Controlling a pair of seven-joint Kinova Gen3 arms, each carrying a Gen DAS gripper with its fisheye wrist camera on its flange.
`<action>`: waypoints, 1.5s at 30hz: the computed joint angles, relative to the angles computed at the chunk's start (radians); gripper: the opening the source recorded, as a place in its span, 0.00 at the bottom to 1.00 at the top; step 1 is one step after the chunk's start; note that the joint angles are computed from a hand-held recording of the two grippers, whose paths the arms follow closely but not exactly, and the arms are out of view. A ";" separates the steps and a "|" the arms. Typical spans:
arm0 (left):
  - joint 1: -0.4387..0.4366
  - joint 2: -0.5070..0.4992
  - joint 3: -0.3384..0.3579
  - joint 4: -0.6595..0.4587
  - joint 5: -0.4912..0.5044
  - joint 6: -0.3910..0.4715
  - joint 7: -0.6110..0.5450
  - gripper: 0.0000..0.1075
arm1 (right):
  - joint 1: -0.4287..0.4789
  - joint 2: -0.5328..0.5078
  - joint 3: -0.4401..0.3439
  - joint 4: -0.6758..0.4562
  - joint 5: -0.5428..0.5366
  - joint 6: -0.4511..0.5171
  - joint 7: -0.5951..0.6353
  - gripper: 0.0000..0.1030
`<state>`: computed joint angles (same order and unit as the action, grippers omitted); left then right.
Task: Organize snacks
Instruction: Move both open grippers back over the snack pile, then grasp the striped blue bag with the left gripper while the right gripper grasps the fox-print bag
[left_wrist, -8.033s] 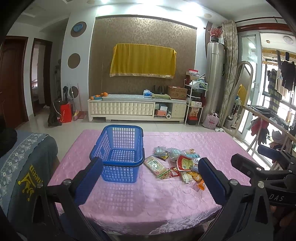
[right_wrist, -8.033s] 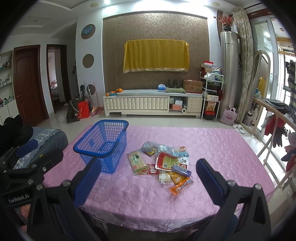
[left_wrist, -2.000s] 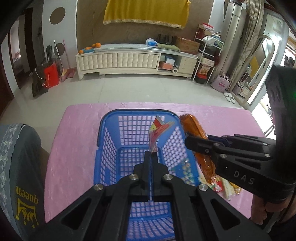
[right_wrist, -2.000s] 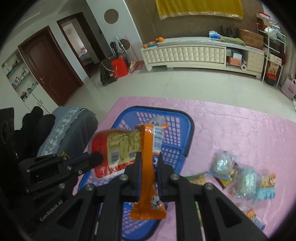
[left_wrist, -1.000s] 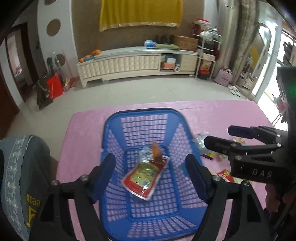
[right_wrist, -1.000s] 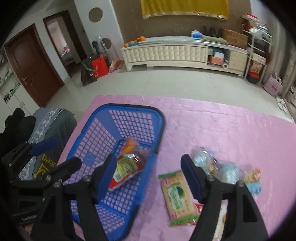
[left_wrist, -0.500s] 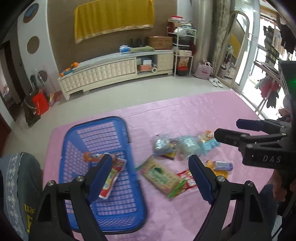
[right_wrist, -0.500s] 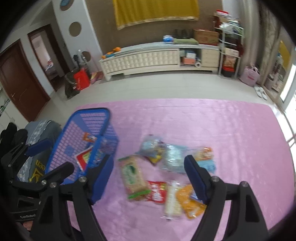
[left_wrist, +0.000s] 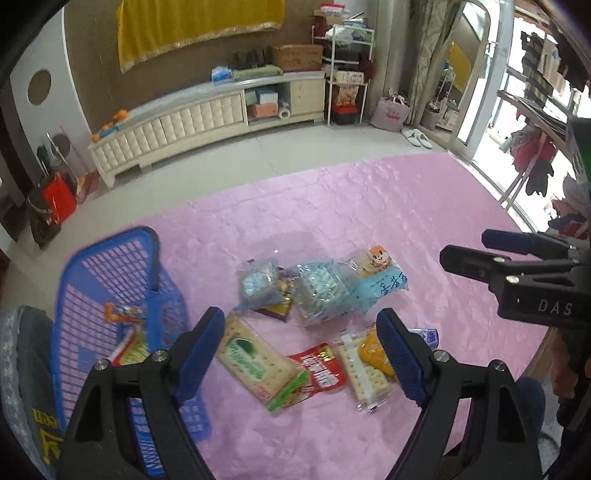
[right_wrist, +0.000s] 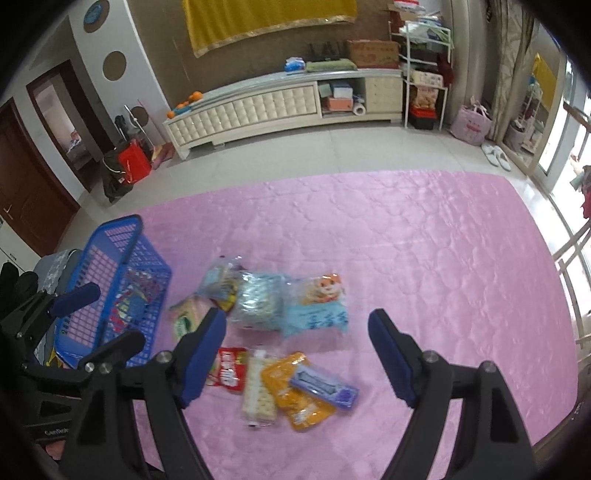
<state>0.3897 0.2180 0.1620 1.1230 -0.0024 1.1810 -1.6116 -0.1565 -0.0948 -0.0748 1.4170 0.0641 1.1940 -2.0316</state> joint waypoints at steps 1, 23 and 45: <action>0.005 0.008 0.001 -0.001 -0.001 0.000 0.011 0.77 | 0.005 0.000 0.011 0.008 -0.015 -0.002 0.018 0.81; 0.038 0.222 -0.040 -0.101 -0.041 0.053 0.080 0.77 | 0.043 0.252 0.048 -0.003 -0.097 -0.022 0.230 0.84; 0.119 0.348 -0.046 -0.287 -0.060 0.169 0.060 0.77 | 0.121 0.131 0.087 0.136 -0.149 -0.094 0.213 0.66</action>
